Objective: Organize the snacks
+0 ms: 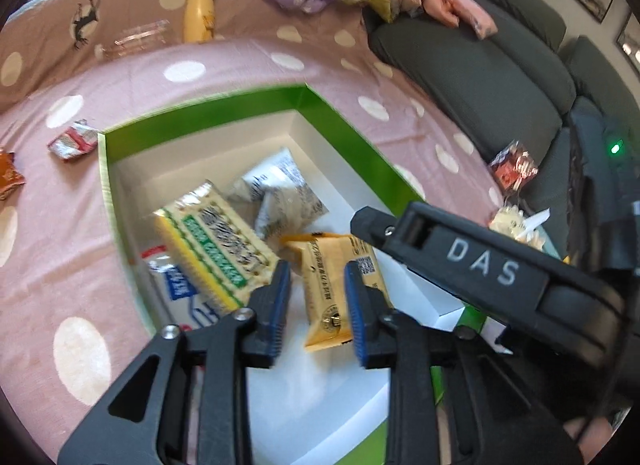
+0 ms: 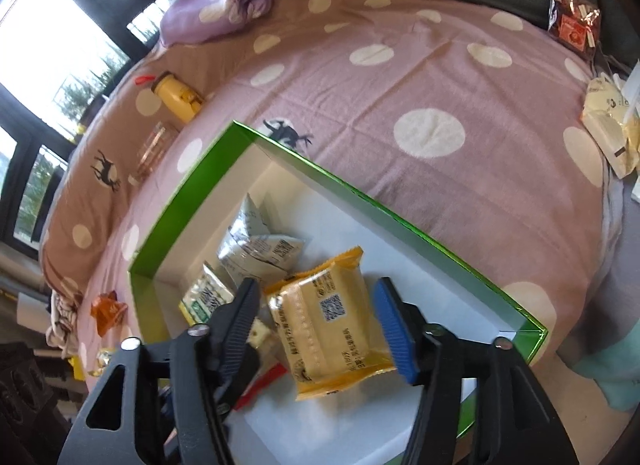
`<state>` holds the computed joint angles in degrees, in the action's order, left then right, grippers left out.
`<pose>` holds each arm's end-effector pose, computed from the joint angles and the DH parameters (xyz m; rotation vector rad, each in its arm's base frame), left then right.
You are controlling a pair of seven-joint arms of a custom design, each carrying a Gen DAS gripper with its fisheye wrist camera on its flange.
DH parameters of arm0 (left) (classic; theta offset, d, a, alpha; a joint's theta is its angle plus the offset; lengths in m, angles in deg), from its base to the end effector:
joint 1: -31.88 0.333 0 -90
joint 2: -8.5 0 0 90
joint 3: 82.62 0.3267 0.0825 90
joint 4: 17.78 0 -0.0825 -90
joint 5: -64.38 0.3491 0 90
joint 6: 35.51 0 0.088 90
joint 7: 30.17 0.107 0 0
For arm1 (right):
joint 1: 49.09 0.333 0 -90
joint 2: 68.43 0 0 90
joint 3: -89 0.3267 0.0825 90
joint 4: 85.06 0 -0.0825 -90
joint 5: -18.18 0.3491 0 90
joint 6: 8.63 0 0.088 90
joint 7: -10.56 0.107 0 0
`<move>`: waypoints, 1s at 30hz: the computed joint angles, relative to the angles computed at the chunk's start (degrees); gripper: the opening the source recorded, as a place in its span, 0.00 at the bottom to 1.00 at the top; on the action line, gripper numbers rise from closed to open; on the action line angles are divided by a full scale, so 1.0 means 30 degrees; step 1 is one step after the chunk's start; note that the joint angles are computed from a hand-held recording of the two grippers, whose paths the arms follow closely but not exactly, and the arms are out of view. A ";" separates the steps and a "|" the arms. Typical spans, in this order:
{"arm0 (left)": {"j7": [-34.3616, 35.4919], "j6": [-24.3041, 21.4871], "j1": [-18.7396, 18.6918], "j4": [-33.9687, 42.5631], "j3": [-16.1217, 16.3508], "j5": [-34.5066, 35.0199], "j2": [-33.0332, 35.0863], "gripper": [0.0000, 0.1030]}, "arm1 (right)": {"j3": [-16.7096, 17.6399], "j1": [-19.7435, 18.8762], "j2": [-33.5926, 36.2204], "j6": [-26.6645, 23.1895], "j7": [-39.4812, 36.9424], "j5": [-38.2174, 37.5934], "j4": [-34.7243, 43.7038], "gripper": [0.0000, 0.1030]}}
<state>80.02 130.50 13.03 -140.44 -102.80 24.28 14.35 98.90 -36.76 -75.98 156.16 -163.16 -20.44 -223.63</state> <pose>0.4666 -0.3221 0.4566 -1.6172 2.4194 -1.1271 0.4312 0.2167 0.4497 -1.0713 2.2575 -0.3005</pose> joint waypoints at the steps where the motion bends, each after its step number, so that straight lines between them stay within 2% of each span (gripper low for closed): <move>1: 0.0722 0.0260 0.0174 -0.0269 -0.0123 -0.0822 -0.0301 0.42 | 0.0059 -0.0066 0.0005 0.0158 0.0182 -0.0316 0.0045 0.67; 4: 0.2253 0.0940 0.0247 -0.1181 0.0099 -0.2783 -0.1395 0.51 | 0.0367 -0.0174 0.0101 0.0022 0.0974 -0.1629 0.0507 0.70; 7: 0.3709 0.1919 -0.0131 -0.2148 0.0715 -0.5051 -0.2431 0.65 | 0.0350 -0.0384 0.0523 0.1601 0.2307 -0.3748 0.0885 0.79; 8: 0.4157 0.2317 -0.0321 -0.2488 0.0965 -0.5898 -0.2743 0.70 | 0.0318 -0.0419 0.0734 0.2133 0.2699 -0.4442 0.1078 0.80; 9: 0.4391 0.2646 -0.0483 -0.2837 0.1235 -0.6477 -0.3039 0.72 | 0.0249 -0.0321 0.0865 0.2333 0.2770 -0.4733 0.1224 0.80; 16: 0.1546 0.5491 -0.0860 -0.5809 0.2963 -0.6228 -0.4937 0.80 | -0.0177 0.0735 0.1803 0.2614 0.5889 -0.9529 0.3103 0.80; 18: 0.1111 0.6215 -0.1132 -0.6642 0.3613 -0.6411 -0.5416 0.82 | -0.0327 0.1196 0.1967 0.2231 0.6812 -1.0741 0.3609 0.81; 19: 0.0421 0.6442 -0.0774 -0.7069 0.3548 -0.5932 -0.5608 0.82 | -0.0362 0.1453 0.2045 0.1893 0.7094 -1.1195 0.3863 0.81; 20: -0.0709 0.6542 0.0250 -0.7559 0.2939 -0.4958 -0.5804 0.82 | -0.0448 0.1668 0.2108 0.1700 0.7129 -1.1342 0.4009 0.81; 23: -0.4270 0.6431 0.4875 -0.8644 -0.0438 -0.1672 -0.6233 0.82 | -0.0594 0.2300 0.2426 0.1111 0.6500 -1.1097 0.4476 0.82; 24: -0.5155 0.6486 0.5930 -0.8886 -0.1148 -0.0939 -0.6296 0.82 | -0.0612 0.2505 0.2563 0.0861 0.5943 -1.0662 0.4630 0.82; 26: -0.6129 0.6744 0.7092 -0.9180 -0.1835 -0.0187 -0.6265 0.82 | -0.0620 0.2930 0.2813 0.0131 0.4687 -0.9584 0.4909 0.82; 29: -0.8394 0.6087 1.0700 -0.9509 -0.4482 0.1786 -0.6731 0.82 | -0.0673 0.3516 0.3205 -0.0558 0.3379 -0.8699 0.5381 0.82; 30: -0.8889 0.6145 1.1116 -0.9622 -0.4759 0.2112 -0.6837 0.82 | -0.0713 0.3693 0.3402 -0.0564 0.3125 -0.8649 0.5604 0.82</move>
